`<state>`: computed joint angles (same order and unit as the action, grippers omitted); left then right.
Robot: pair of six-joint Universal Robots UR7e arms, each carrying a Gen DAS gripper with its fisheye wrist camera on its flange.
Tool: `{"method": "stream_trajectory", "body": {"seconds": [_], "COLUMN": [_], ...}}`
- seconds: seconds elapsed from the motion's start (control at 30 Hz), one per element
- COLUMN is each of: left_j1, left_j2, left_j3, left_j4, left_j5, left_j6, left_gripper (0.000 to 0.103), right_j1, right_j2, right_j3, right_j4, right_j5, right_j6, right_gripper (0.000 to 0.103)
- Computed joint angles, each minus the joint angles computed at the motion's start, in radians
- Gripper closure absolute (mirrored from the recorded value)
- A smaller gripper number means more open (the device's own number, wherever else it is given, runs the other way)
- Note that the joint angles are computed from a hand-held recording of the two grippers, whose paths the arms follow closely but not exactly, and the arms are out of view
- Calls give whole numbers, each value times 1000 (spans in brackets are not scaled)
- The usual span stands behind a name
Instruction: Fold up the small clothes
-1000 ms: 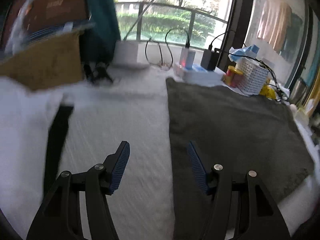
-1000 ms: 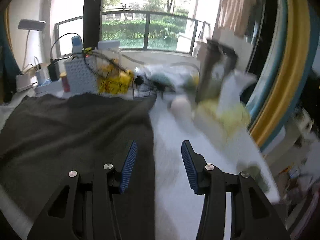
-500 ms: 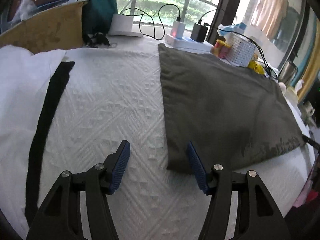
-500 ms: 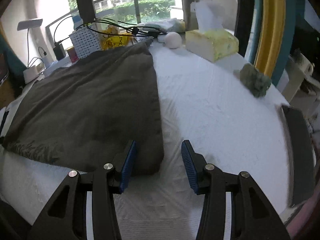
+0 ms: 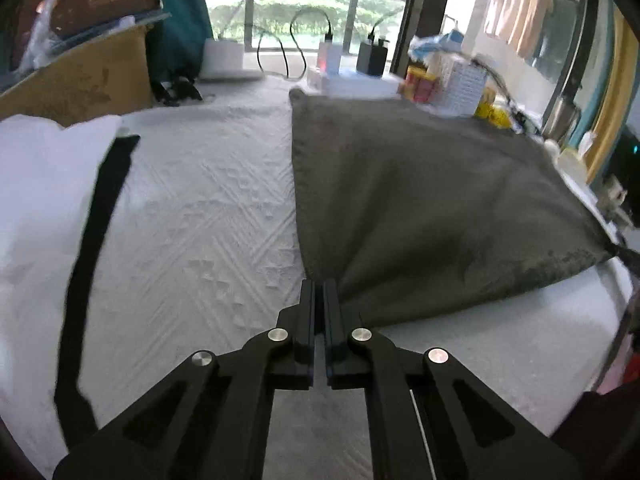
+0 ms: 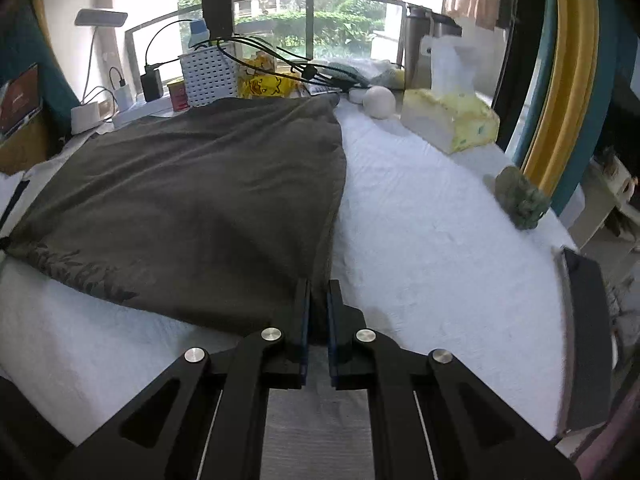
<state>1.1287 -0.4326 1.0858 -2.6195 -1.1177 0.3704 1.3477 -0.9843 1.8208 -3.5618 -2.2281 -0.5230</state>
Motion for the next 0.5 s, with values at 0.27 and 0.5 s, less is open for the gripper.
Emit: {"method": "stream_trajectory", "body": {"seconds": [0.27, 0.5], "left_j1": [-30, -28], "left_j2": [-110, -152], "left_j3": [160, 234], "left_j4": [21, 29], "left_j5": [4, 18], "left_j6": [-10, -9], "left_gripper": [99, 99], "right_j1": [14, 3], "right_j2": [-15, -32], "right_j3": [12, 95], "right_j4": [-22, -57], "right_j5": [-34, -37], "right_j6": [-79, -63], "right_gripper": [97, 97]}}
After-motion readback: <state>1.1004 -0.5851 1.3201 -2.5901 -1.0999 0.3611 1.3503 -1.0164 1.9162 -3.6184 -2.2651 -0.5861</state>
